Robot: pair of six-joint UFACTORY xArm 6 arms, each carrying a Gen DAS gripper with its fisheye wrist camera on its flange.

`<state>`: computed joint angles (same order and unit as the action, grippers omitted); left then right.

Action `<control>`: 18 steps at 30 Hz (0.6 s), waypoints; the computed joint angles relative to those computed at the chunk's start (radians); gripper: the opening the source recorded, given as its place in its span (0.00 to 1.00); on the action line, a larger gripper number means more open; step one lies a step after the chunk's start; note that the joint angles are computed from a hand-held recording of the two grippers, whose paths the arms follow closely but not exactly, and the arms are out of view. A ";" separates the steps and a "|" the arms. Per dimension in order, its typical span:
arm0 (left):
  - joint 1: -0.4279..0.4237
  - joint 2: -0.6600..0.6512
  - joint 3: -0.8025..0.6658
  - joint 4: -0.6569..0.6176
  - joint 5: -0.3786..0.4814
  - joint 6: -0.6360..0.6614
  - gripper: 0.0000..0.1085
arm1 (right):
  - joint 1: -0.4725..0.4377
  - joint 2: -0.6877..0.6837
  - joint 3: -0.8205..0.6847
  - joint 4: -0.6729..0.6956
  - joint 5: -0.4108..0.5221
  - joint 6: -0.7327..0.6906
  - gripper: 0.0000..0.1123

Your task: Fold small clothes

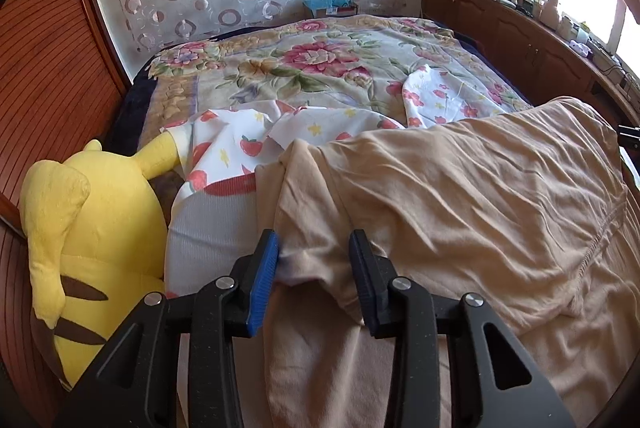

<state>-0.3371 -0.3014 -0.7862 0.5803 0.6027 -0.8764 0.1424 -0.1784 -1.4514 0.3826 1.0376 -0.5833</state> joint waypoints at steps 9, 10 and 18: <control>-0.008 -0.048 0.045 -0.072 -0.020 0.006 0.35 | -0.028 0.059 -0.030 0.037 0.051 0.016 0.40; -0.008 -0.051 0.048 -0.080 -0.024 0.005 0.35 | -0.031 0.074 -0.041 0.047 0.042 0.018 0.40; 0.000 -0.055 0.061 -0.146 -0.072 0.019 0.35 | 0.004 0.122 -0.049 0.041 -0.052 0.027 0.39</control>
<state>-0.3372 -0.3560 -0.7254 0.4343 0.5309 -0.8573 0.1461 -0.0562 -1.5003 0.4237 0.9860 -0.5568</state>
